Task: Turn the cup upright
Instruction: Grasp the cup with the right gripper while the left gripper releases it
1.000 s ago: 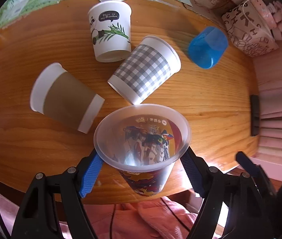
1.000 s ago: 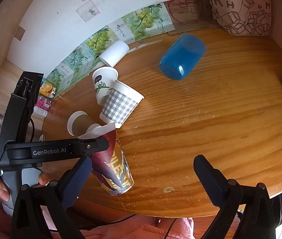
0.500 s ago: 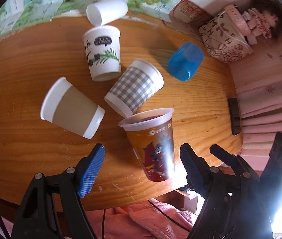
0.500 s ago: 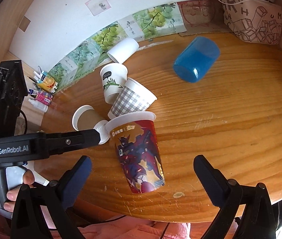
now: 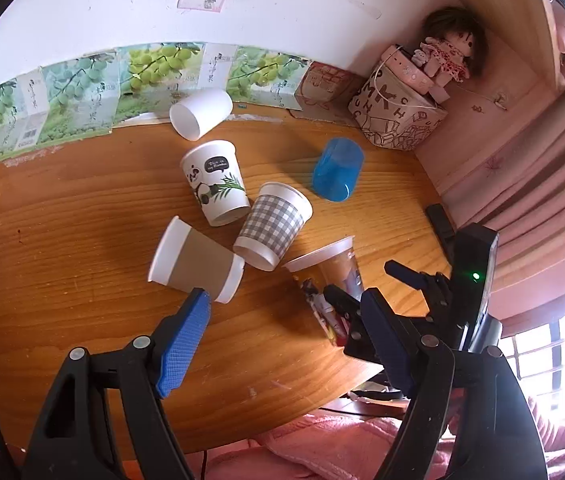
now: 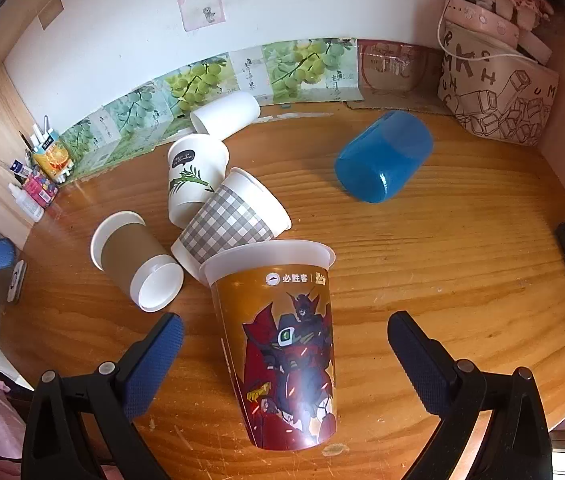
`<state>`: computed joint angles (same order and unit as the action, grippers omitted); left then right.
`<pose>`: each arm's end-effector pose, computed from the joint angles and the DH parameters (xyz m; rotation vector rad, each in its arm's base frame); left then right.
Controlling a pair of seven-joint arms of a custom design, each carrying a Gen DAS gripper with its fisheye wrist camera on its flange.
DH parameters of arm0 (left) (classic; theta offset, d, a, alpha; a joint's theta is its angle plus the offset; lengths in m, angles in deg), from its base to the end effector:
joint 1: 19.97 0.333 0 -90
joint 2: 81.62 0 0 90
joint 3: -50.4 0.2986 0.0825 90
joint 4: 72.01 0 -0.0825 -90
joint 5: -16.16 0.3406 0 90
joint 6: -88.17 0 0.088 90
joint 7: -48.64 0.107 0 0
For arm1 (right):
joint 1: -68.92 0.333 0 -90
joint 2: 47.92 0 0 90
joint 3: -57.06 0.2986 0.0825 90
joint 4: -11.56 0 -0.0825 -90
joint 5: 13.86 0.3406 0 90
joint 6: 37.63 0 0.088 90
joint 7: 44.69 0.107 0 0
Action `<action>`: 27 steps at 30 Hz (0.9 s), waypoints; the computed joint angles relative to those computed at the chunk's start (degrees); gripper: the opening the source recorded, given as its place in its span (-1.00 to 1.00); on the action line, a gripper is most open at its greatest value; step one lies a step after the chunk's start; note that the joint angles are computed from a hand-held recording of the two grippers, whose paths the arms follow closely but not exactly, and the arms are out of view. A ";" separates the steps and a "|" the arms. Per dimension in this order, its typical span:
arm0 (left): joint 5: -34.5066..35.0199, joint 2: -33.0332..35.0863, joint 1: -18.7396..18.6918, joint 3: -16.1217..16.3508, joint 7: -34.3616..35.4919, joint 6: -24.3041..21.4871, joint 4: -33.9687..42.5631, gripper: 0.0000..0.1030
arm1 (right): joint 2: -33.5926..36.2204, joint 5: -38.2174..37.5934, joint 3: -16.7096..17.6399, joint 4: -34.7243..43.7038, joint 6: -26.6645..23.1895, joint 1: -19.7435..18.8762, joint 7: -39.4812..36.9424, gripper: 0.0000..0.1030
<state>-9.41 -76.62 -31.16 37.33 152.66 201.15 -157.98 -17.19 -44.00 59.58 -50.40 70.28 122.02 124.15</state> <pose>0.5121 -0.2540 0.6418 1.3967 -2.5476 0.8759 0.4227 0.5356 0.5433 -1.5656 2.1630 -0.4969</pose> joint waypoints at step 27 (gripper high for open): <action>-11.99 -5.87 2.30 3.08 18.03 3.93 -6.12 0.56 | 16.19 2.42 -5.12 23.74 -8.76 1.82 -8.43 0.81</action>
